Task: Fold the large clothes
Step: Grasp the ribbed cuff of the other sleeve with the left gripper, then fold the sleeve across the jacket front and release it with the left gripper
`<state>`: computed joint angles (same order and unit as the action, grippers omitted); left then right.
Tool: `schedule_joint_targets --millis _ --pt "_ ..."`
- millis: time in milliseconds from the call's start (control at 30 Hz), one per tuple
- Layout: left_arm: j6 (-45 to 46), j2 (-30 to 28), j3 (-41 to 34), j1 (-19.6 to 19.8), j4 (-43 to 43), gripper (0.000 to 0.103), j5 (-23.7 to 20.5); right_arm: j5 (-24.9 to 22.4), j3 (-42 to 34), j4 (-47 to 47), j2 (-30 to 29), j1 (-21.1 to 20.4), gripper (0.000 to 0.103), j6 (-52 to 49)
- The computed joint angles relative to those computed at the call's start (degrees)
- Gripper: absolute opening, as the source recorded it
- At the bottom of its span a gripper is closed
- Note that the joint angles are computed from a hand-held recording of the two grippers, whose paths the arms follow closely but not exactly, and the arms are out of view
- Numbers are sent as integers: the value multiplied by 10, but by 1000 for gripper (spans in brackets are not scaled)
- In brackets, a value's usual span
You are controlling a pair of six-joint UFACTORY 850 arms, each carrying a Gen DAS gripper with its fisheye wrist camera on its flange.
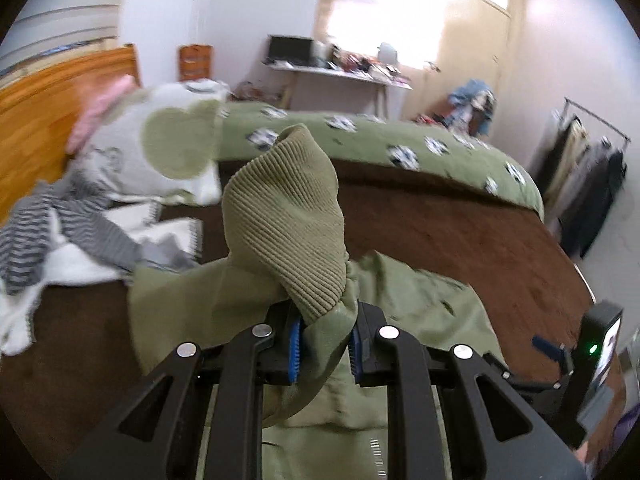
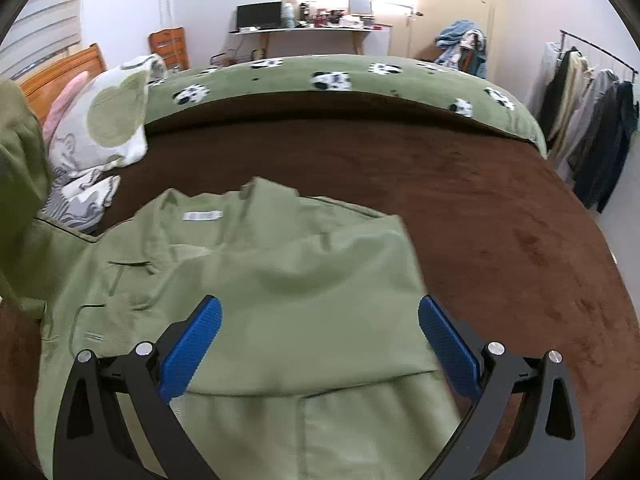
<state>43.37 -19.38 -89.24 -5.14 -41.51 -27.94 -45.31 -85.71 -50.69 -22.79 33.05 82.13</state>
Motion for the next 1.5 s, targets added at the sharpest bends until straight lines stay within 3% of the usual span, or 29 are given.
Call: schedule_joint_targets --millis 167,333,433,733,767,833,867,900,1000,1167,1267,1500 --pt "4 -8 39 -56 29 21 24 8 69 -12 46 -26 97 30" --pt "-69 -52 44 -101 109 21 14 25 127 -11 79 -49 97 49" --pt "-110 -60 67 -127 183 21 35 32 150 -9 86 -58 97 46" --pt "-111 -74 64 -132 175 23 18 68 181 4 84 -75 97 47" --pt "-105 -74 62 -131 173 25 14 70 179 9 83 -76 97 42" --pt "-56 -78 51 -124 125 50 -16 71 172 22 81 -77 97 25" --pt "-30 -79 44 -120 96 82 -41 72 167 33 80 -77 97 9" --pt "-8 -71 47 -119 78 93 -41 73 163 43 79 -77 97 -5" --pt "27 -44 58 -120 75 95 -26 72 145 56 78 -71 97 -28" --pt "8 -18 51 -106 127 97 -15 65 106 55 70 -52 97 -46" --pt "-3 -26 26 -84 142 97 -34 66 76 66 55 -41 97 -68" --pt "-71 -60 -5 -36 214 97 -27 86 21 84 9 -14 97 -87"
